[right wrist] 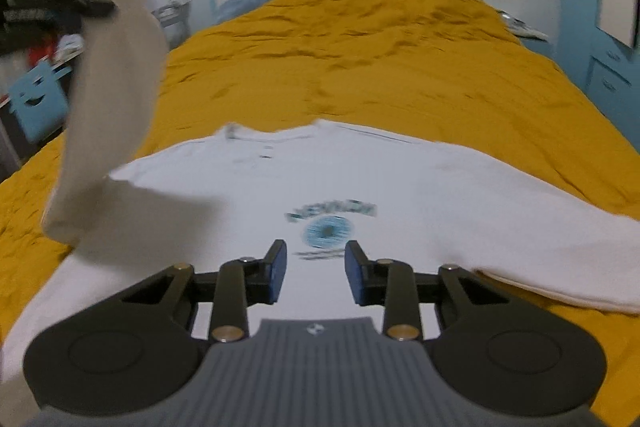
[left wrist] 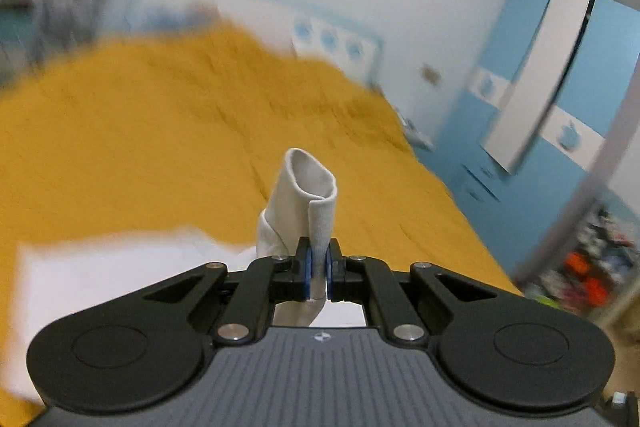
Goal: Fold small clothes
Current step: 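Lift the held sleeve with the left gripper and lay it across the body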
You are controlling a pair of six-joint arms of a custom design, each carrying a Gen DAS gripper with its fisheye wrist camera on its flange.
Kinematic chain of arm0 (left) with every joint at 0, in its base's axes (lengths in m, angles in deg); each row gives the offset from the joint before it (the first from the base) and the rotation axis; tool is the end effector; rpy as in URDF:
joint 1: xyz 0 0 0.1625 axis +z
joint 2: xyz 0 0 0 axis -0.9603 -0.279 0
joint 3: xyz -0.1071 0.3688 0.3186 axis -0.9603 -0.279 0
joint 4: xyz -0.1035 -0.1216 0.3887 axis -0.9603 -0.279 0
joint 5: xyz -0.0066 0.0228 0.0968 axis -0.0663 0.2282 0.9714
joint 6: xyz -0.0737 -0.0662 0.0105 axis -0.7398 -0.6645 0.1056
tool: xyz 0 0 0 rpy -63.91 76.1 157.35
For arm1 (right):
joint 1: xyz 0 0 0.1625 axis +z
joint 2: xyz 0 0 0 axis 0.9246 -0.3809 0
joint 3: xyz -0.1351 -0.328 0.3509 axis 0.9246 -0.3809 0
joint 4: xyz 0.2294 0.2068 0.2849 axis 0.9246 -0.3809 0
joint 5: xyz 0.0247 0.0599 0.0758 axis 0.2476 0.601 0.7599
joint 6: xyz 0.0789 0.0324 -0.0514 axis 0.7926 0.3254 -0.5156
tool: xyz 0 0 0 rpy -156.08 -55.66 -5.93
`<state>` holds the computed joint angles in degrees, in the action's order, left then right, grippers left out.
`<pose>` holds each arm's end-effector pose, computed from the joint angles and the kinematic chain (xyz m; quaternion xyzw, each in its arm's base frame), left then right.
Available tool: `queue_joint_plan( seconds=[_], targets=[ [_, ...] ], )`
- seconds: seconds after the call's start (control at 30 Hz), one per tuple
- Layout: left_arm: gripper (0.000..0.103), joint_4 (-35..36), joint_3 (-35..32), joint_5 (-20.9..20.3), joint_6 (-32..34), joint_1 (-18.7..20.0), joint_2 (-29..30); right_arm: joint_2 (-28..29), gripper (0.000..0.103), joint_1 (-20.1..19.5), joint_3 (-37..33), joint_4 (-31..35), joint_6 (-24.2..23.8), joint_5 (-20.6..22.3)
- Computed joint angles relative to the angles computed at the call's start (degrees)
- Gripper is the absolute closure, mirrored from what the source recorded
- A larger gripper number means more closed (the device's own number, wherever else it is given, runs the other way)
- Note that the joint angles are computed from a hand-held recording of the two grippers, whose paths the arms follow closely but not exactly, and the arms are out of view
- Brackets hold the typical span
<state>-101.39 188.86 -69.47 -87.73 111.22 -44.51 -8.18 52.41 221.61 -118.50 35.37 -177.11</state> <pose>-0.2474 -0.4487 0.3921 0.1170 0.8785 -0.4410 0.1418 0.3194 -0.3993 0.1604 0.2381 -0.8819 0.3334 0.2330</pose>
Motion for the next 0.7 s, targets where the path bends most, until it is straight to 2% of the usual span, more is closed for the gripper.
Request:
queue_joint_plan(
  seconds=[0.2, 0.3, 0.37, 0.4, 0.43, 0.47, 0.5, 0.53, 0.6, 0.67, 0.7],
  targets=[
    [0.096, 2.92, 1.62, -10.57, -4.94, 7.08, 8.78, -2.18, 0.075, -4.73, 2.84, -1.58, 0.4, -0.11],
    [0.088, 5.17, 2.5, -15.31, -6.58, 9.02, 9.86, -2.28, 0.075, -6.58, 3.36, -1.16, 1.87, 0.38],
    [0.064, 6.11, 2.37, -17.95, -5.55, 9.88, 9.58, -2.1, 0.074, -7.52, 3.24, -0.49, 3.15, 0.92],
    [0.057, 5.76, 2.49, -19.05, -4.18, 10.1, 9.11, -2.02, 0.074, -7.92, 3.09, -0.23, 3.65, 1.59],
    [0.044, 4.9, 3.05, -19.82, -3.12, 9.97, 8.45, -1.87, 0.074, -8.14, 2.77, 0.15, 4.28, 2.24],
    [0.039, 4.17, 3.75, -20.44, -2.81, 9.41, 7.51, -1.43, 0.074, -8.27, 2.31, 0.17, 4.76, 2.88],
    [0.039, 3.94, 3.61, -21.08, -2.22, 9.64, 6.59, -1.31, 0.073, -8.48, 2.15, 0.06, 5.2, 3.71],
    [0.039, 4.27, 4.09, -21.32, -1.97, 9.8, 4.88, -1.12, 0.069, -8.71, 1.69, 0.37, 6.23, 4.66],
    [0.039, 4.24, 4.21, -20.16, -1.38, 9.64, 2.73, -1.07, 0.067, -9.54, 0.72, 1.62, 8.55, 7.02],
    [0.039, 5.09, 4.77, -16.27, -1.22, 9.43, -0.6, -0.39, 0.067, -10.2, -0.94, 3.4, 10.94, 8.52],
    [0.039, 5.92, 4.91, -13.03, -1.98, 9.16, -2.25, -0.13, 0.067, -10.54, -1.51, 3.91, 11.72, 9.13]
  ],
)
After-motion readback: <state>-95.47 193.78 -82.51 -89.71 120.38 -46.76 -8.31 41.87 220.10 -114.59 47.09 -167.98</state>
